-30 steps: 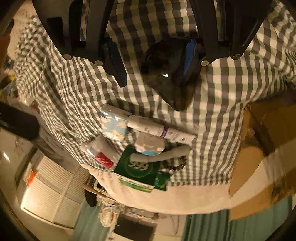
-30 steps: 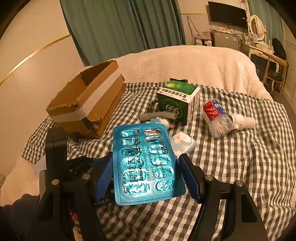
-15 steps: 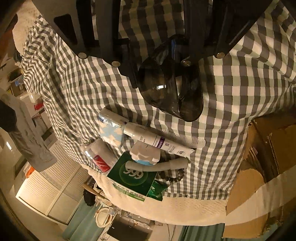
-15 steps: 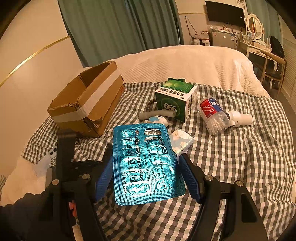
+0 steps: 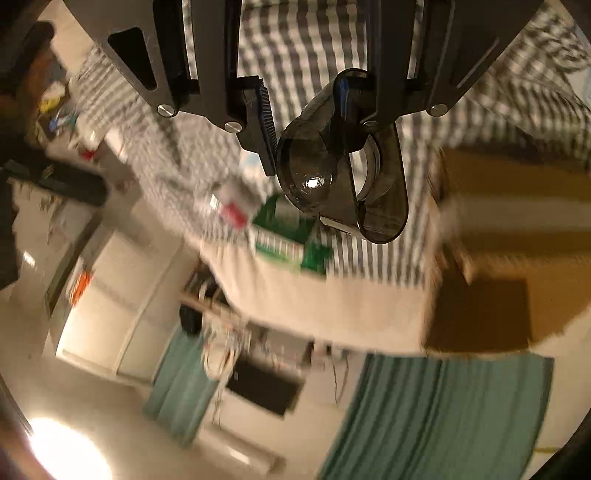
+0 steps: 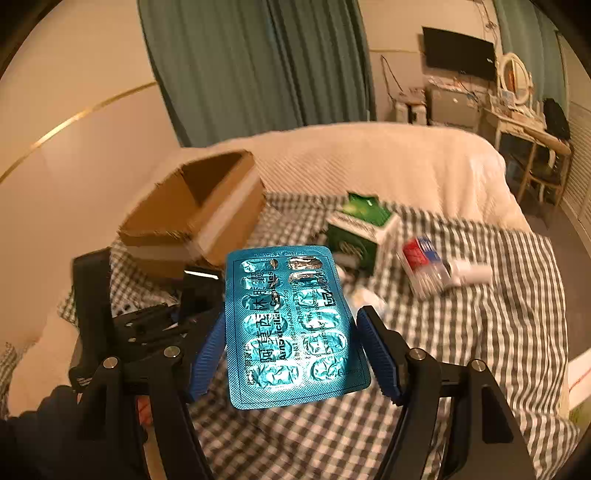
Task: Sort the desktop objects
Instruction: 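Carry black piece and blister pack into the cardboard box and release both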
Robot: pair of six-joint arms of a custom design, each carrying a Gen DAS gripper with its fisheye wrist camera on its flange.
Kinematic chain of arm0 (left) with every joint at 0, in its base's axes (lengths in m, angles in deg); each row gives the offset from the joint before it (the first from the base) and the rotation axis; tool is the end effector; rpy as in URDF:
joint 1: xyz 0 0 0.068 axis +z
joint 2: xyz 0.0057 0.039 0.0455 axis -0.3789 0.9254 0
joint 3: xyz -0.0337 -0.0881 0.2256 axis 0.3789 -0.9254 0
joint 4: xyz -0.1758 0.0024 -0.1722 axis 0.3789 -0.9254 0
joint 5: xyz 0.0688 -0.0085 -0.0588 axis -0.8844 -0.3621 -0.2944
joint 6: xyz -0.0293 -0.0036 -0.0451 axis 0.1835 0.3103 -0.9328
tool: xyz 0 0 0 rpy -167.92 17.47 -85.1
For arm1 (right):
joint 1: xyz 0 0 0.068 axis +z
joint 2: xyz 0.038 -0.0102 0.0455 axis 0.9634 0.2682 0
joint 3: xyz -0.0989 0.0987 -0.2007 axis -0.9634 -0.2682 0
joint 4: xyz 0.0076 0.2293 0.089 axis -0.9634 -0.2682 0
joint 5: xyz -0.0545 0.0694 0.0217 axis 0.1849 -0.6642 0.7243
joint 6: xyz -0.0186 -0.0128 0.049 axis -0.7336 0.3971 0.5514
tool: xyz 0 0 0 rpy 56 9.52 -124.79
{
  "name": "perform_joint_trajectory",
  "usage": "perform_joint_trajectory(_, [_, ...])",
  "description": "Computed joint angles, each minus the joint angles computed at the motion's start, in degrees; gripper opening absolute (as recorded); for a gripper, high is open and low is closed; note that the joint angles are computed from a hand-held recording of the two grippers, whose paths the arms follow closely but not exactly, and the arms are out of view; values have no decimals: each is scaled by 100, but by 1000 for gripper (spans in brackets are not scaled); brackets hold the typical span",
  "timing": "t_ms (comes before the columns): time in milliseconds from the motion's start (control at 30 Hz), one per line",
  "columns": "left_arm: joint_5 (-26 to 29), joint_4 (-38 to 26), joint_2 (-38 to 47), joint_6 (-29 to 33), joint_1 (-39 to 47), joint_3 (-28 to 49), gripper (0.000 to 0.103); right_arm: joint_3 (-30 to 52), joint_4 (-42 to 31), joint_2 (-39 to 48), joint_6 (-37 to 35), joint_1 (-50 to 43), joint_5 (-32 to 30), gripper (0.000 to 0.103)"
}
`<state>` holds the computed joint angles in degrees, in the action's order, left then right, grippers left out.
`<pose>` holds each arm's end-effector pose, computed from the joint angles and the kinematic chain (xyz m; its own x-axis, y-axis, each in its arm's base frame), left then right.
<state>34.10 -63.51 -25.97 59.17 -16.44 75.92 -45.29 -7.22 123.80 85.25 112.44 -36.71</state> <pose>0.1538 0.0027 0.1045 -0.5901 -0.2178 -0.7774 0.1085 0.9328 -0.3437 0.1865 0.1456 0.2099 -0.6353 -0.1988 -0.7463 -0.4782 0.8600 0.1780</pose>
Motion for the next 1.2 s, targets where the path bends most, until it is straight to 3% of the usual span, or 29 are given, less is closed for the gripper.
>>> perform_joint_trajectory(100, [384,-1131,-1048,147,705,391,27,531,-46,286,-56,250,36,69])
perform_joint_trajectory(200, [713,-1489,-877,293,1436,999,27,1229,-3,825,-118,461,-19,69])
perform_joint_trajectory(500, [703,-1048,1623,845,2906,2842,27,4155,-92,3397,-307,820,-400,69])
perform_joint_trajectory(767, [414,-618,3740,1246,3317,3878,27,7024,-781,5834,-373,988,-646,69])
perform_joint_trajectory(833, [338,-477,3927,1313,3316,3890,30,7621,-907,6313,-321,1007,-668,71])
perform_joint_trajectory(867, [300,-443,4001,1356,3318,3883,39,7810,-954,6468,-276,1003,-710,72])
perform_joint_trajectory(900, [222,-422,4021,1367,3297,3853,48,7962,-976,6598,-197,991,-762,75])
perform_joint_trajectory(933, [113,-382,3948,1344,3276,3756,67,7921,-935,6596,-139,970,-790,82])
perform_joint_trajectory(967, [18,-283,3860,1275,3245,3662,78,7810,-839,6547,-99,962,-774,84])
perform_joint_trajectory(1033, [1,-100,3583,1167,3255,3373,84,7565,-680,6384,-58,922,-789,84])
perform_joint_trajectory(1200, [55,-803,2517,1043,3154,3025,85,5873,-87,5066,-189,713,-639,84])
